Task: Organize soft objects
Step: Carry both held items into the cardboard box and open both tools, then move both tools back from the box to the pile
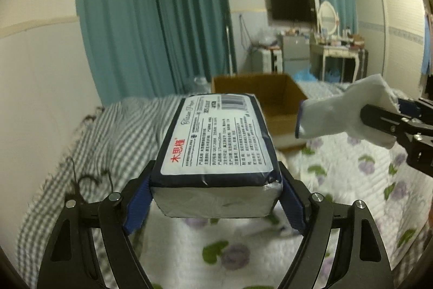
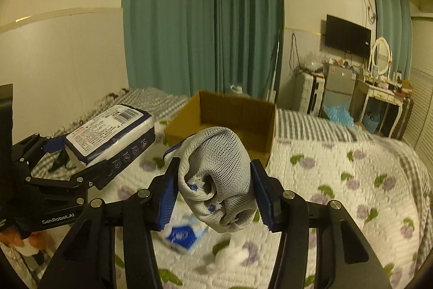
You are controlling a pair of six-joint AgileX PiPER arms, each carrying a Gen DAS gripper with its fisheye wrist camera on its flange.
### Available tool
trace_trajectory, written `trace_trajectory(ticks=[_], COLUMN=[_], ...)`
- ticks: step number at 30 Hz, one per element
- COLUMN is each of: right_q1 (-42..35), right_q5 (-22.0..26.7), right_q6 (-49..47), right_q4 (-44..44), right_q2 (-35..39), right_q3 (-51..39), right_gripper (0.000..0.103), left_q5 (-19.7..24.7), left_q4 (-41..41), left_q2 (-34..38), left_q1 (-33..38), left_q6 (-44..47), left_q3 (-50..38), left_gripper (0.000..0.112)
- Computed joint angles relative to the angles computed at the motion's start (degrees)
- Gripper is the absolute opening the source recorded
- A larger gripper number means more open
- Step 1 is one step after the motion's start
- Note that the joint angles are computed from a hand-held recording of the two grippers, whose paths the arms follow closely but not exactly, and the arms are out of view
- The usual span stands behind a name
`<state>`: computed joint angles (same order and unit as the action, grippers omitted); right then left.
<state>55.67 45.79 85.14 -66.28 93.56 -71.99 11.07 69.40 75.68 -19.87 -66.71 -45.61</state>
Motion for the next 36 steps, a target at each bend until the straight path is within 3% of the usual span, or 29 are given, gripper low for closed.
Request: trace_trajectory(ticks=[6,12,17,21,24,27,29,31,36], right_q1=[-6.2,-15.6,-23.5,-28.2,-29.9,-31.3,-31.6,-32.0,-30.8], right_q5=[-0.8,-6.4,-11.2,-10.5,-9.6,-10.9,-14.1,-17.1,-16.2], right_q6=[-13.5,-22.7,-35.0,-47.2,-51.2,-53.4,-50.9,-48.9,-42.6], right_q4=[4.7,10.2,23.2,36.6,41.3,45.2,44.4,43.3,36.5], right_q2=[4.7,14.3,25.0,34.6,39.4,41.2,39.3,36.6,28.7], right_q3=[-10.8,-22.7,-34.9,-47.9,-53.9,-55.1,-50.8,-46.4,-39.3], right_gripper=[0.051,0.051,0.051,0.051,0.051,0.058,0.085,0.086,0.089], left_q5=[-0.5,2.2,6.0,8.4,9.0,7.4,7.4,8.1,6.8], left_q4=[-8.0,-17.0,-23.5,-29.7,-30.5,-29.0,-30.5,-32.2,-24.4], left_q2=[6.1,19.8,32.5,40.1,44.3,46.2,46.7,46.6,40.5], left_q1=[-0.3,-1.1,-1.8,-1.8,-1.9,-1.9,-1.9,-2.2,-3.0], left_q6=[9.2,19.6,26.9,33.6,34.7,33.5,35.0,37.2,30.6], left_q3=[-9.7,-25.4,-39.7,-48.3,-52.5,-53.2,-53.5,-53.5,-47.2], left_gripper=[0.082,0.082,0.082,0.082,0.082,0.084,0.084,0.084,0.084])
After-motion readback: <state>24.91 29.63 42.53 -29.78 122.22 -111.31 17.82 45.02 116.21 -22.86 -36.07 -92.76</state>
